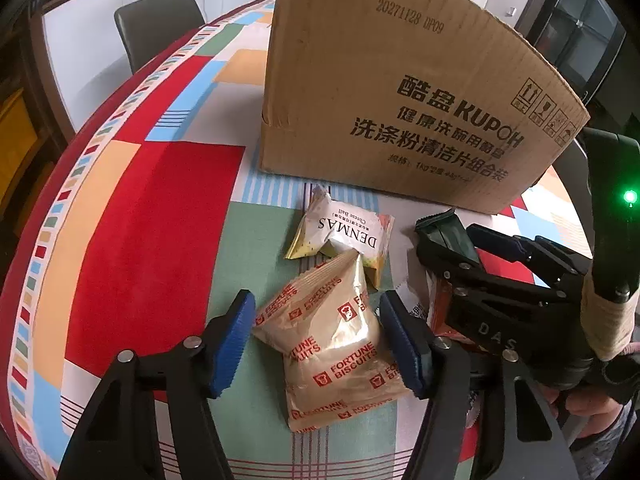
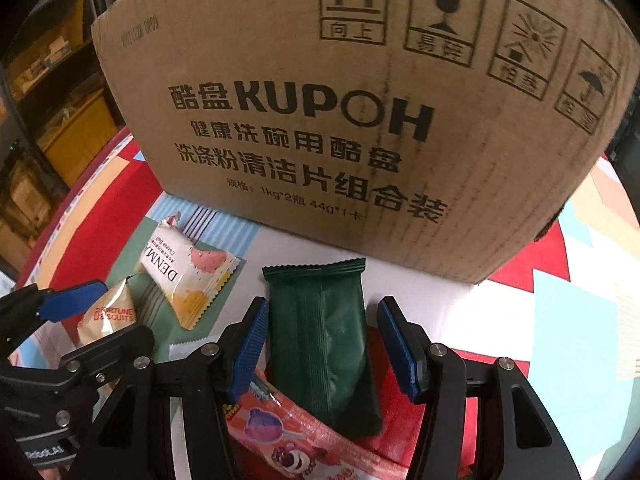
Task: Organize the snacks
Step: 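Grasp the Fortune biscuit bag with the left gripper while the right grasps the green bar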
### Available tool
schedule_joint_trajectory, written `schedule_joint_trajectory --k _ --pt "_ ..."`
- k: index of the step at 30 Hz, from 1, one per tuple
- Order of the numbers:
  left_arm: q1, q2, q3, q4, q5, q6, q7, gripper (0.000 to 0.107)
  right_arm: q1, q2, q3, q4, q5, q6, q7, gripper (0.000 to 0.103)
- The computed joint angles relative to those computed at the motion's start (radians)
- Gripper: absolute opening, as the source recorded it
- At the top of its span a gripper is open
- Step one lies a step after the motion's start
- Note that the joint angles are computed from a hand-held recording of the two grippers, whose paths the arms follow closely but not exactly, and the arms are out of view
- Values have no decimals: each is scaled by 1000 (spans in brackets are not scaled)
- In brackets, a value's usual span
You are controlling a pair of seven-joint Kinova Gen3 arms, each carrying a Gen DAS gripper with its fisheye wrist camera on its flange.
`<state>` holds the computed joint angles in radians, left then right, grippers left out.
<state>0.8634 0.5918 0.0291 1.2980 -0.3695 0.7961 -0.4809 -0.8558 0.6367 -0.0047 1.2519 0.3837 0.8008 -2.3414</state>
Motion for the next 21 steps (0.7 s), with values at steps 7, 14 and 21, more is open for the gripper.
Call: schedule_joint_trajectory --k 7,14,21 --pt "4 1 -5 -2 -5 -3 8 47 -29 21 12 -24 32 11 -8 45" --pt "31 -10 -18 1 -39 2 36 33 -57 -6 33 16 78 -15 -40 45" --pt "68 -34 -30 19 -105 -6 78 20 -94 -60 53 75 166 -45 -120 44"
